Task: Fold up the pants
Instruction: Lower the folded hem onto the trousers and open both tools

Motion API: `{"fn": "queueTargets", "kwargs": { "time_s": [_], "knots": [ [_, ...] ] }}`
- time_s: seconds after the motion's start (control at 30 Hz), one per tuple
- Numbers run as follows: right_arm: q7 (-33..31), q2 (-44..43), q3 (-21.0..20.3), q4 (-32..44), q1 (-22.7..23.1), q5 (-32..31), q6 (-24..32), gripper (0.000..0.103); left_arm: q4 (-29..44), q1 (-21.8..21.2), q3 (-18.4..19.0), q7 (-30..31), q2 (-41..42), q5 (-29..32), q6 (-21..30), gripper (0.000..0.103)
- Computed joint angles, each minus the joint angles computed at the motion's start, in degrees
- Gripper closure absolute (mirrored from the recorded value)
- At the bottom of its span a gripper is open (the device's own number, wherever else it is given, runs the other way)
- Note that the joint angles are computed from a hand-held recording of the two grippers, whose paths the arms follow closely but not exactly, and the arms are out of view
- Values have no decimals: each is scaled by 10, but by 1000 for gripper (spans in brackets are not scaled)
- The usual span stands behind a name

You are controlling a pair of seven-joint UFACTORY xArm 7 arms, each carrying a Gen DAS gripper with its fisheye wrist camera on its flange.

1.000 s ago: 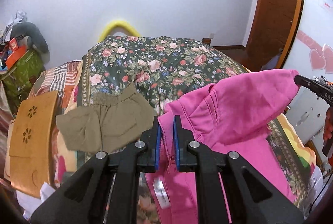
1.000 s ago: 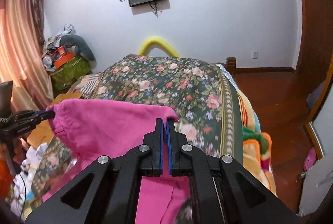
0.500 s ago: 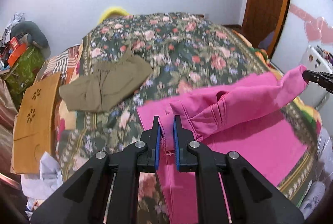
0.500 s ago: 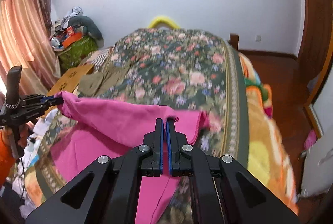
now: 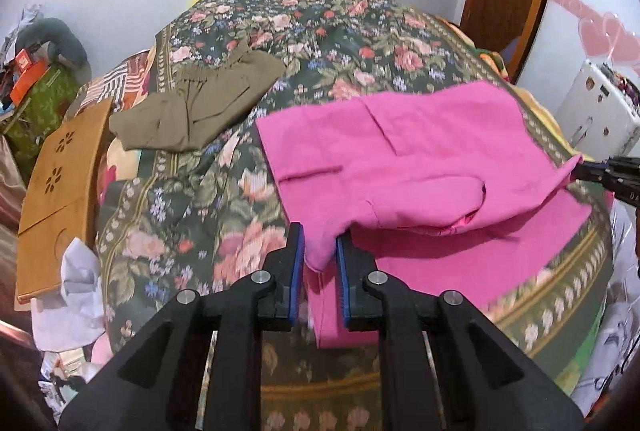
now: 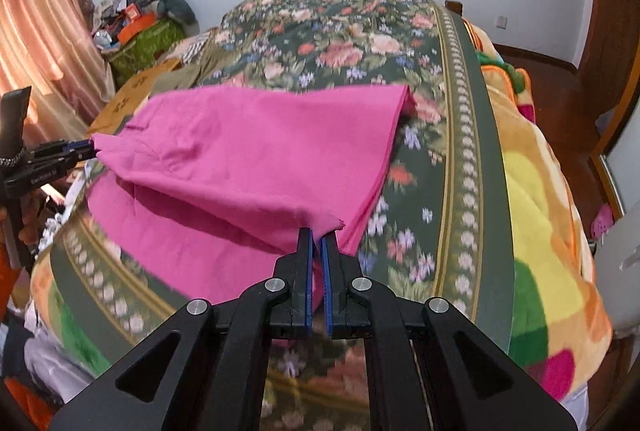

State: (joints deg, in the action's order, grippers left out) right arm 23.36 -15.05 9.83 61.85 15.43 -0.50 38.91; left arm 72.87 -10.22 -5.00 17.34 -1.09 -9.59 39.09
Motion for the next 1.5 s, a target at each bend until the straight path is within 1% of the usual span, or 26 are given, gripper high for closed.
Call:
{"fn": "queueTargets", "kwargs": {
  "time_s": [0.07,0.17,0.23,0.27,0.3,0.33,0.37,0.4,0.43,0.47,0.53,0.57,0.6,0.7,0.83,0.9,0.97,1.03,1.17,1.33,1.37,1.4,1.43,1.5],
  "knots": [
    [11,-7,6,0,-2,-12,18,96,-12,1,1,-6,-11,8,3,86],
    [17,-22,8,-5,-3,-20,30,95,-24,3,3,-16,-26,17,10,85],
    [20,-27,10,-2,-3,-23,40,91,-31,4,3,-21,-37,24,13,84],
    [21,-30,10,-2,-3,-23,41,89,-35,4,3,-24,-43,29,10,81],
    [23,-33,11,-2,-4,-25,40,84,-37,3,3,-26,-49,32,7,73],
    [26,-36,13,-1,-5,-30,40,79,-38,3,3,-27,-53,32,5,68],
    [29,-38,16,1,-6,-35,39,77,-38,1,4,-21,-58,23,3,60],
    [31,-40,18,4,-6,-40,38,72,-37,-1,5,-15,-60,16,2,54],
    [34,-40,21,7,-7,-45,37,68,-36,-3,5,-10,-62,14,-1,52],
    [36,-39,23,11,-7,-50,34,67,-33,-4,3,-7,-63,18,-4,48],
    [31,-32,25,22,-3,-52,27,60,-22,-8,-2,-6,-58,30,1,39],
    [29,-28,26,27,-1,-52,26,59,-16,-10,-5,-6,-53,38,4,34],
    [23,-23,26,33,2,-51,24,57,-13,-13,-7,-3,-50,44,4,31],
    [7,-3,27,49,13,-48,22,55,-7,-20,-16,4,-38,77,8,29],
    [-14,29,27,71,26,-42,35,55,-1,-29,-23,10,-18,118,20,29],
    [-29,45,25,79,33,-34,46,55,4,-33,-24,20,-8,123,29,29],
    [-38,55,24,85,38,-33,55,55,4,-35,-23,25,-1,128,29,29],
    [-46,63,24,85,42,-35,59,55,6,-37,-22,29,4,120,25,29],
    [-62,80,18,93,48,-15,62,55,13,-39,-21,59,9,71,24,29],
    [-82,102,16,106,54,-10,49,56,17,-43,-24,60,15,76,24,29],
    [-88,105,15,108,55,-4,44,57,17,-43,-23,61,14,73,26,29],
    [-93,106,15,107,55,-2,35,69,18,-42,-23,62,14,68,30,29],
    [-89,109,15,110,55,-8,30,83,18,-41,-22,65,13,63,33,29],
    [-83,115,14,116,55,-9,29,94,17,-40,-20,69,10,54,38,29]
  ]
}}
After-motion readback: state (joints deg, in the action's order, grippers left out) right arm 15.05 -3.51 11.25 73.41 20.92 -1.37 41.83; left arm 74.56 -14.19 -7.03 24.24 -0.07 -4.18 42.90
